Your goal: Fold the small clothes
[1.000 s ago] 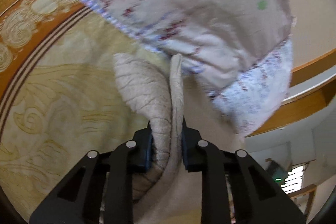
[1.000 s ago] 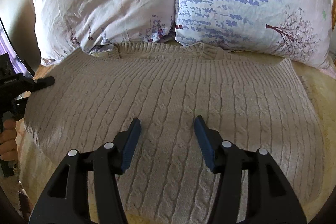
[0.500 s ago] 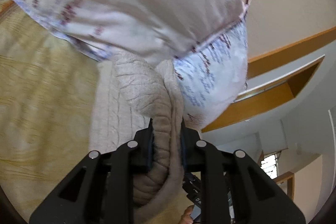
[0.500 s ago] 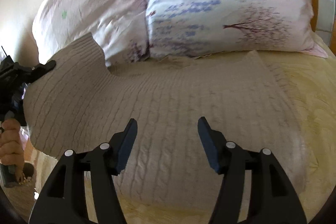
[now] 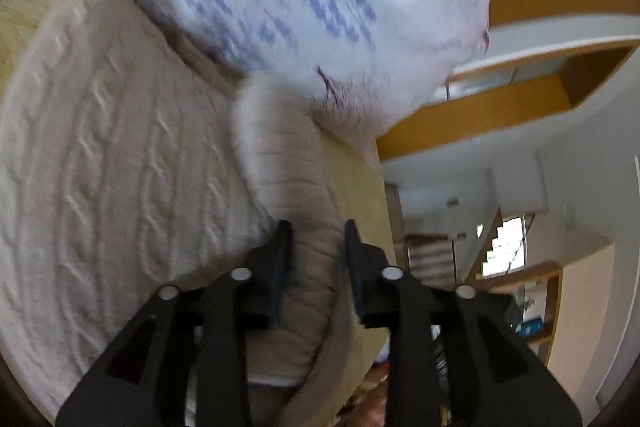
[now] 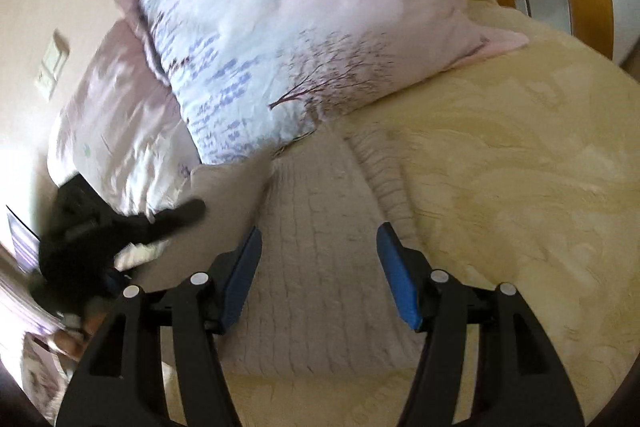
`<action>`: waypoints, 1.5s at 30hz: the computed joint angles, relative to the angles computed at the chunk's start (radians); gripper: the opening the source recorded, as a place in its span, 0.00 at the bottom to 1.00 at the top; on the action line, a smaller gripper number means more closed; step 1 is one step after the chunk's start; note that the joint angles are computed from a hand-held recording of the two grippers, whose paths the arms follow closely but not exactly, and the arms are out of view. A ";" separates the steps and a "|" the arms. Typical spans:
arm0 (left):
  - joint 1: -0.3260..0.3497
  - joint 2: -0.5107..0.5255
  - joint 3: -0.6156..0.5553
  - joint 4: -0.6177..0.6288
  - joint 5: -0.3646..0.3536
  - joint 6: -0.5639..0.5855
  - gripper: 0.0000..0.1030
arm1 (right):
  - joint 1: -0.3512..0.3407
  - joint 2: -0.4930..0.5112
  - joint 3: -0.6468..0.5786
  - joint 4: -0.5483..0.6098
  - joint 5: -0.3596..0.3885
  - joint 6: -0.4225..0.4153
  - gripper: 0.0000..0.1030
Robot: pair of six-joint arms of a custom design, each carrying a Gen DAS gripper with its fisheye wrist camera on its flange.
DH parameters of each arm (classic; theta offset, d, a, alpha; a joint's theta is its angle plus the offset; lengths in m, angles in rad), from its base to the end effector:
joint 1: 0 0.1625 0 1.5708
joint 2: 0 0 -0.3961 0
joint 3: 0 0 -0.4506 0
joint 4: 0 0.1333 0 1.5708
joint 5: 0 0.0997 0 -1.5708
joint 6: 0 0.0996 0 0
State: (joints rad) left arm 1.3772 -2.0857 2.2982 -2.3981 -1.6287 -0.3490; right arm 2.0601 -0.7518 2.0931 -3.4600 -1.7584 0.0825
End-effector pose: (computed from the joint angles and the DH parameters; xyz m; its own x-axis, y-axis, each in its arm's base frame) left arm 0.0512 -0.4016 0.3885 -0.9683 -0.0629 0.2417 -0.1851 0.8302 -0.5259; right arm 0.3494 -0.4121 -0.0374 -0.9428 -0.3126 0.1157 -0.3246 0.7819 -0.5322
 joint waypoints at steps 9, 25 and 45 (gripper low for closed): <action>-0.141 -0.250 0.007 0.135 0.308 0.108 0.70 | -0.077 -0.040 -0.026 0.205 0.289 0.034 0.60; 0.001 -0.195 -0.029 0.257 0.435 0.134 0.71 | -0.068 0.070 -0.162 0.379 0.318 0.075 0.37; 0.009 -0.219 -0.023 0.295 0.333 0.122 0.75 | 0.118 0.125 -0.199 0.031 -0.099 -0.326 0.15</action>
State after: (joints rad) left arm 1.3858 -2.3051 2.2753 -2.1035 -1.2962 -0.2269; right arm 2.1784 -0.6263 1.8938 -3.4291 -1.8569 -0.2438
